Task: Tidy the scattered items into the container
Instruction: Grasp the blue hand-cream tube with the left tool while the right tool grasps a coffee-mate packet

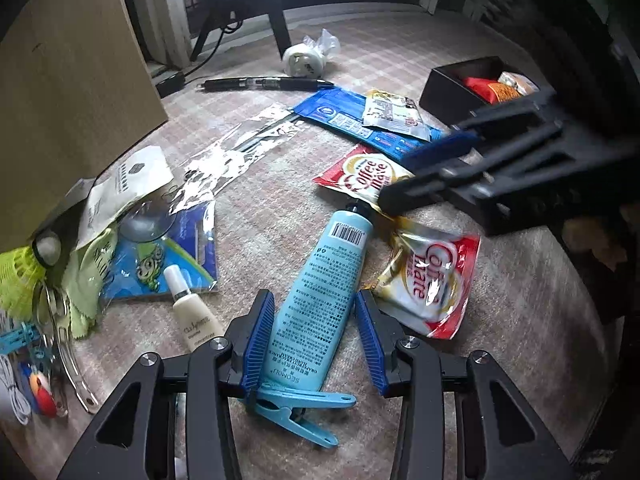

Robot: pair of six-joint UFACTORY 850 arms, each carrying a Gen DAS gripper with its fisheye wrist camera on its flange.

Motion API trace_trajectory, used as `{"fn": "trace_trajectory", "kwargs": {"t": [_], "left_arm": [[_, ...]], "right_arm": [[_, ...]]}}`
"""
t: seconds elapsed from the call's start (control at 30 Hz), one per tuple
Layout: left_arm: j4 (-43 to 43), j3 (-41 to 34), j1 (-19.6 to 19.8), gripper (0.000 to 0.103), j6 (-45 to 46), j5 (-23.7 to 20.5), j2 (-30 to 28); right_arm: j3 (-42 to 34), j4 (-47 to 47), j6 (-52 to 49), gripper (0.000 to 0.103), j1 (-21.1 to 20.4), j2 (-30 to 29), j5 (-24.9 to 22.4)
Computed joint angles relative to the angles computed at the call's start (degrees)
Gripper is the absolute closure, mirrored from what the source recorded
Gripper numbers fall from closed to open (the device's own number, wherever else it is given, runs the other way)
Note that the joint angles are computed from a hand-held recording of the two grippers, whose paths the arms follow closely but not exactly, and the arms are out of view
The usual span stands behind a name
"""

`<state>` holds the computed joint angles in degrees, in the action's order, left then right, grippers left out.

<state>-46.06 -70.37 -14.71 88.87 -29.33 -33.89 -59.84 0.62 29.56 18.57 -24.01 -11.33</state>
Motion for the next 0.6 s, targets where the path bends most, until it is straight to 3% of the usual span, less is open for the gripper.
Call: {"fn": "trace_trajectory", "kwargs": {"t": [0.2,0.27,0.37,0.47,0.57,0.6], "left_arm": [[-0.59,0.74,0.15,0.065,1.35,0.22,0.46],[-0.53,0.93,0.44,0.070,1.01,-0.07,0.67],[-1.53,1.44,0.67,0.068,1.87,0.57,0.92],[-3.27,1.38,0.57,0.067,2.97,1.07,0.70],[-4.55,1.69,0.34,0.073,3.63,2.06,0.82],[-4.92,1.81,0.40,0.073,3.62,2.17,0.89]], "right_arm": [[-4.44,-8.35,2.74,0.038,0.79,-3.13,-3.50],[-5.98,-11.63,4.24,0.035,1.25,-4.19,-4.83],[-8.10,-21.04,8.65,0.035,3.08,-5.72,-8.61],[-8.63,-18.86,5.55,0.037,2.85,-5.96,-8.98],[-8.28,-16.50,2.92,0.048,2.26,-5.43,-8.86],[-7.63,-16.01,2.88,0.058,1.97,-4.93,-8.07]]}}
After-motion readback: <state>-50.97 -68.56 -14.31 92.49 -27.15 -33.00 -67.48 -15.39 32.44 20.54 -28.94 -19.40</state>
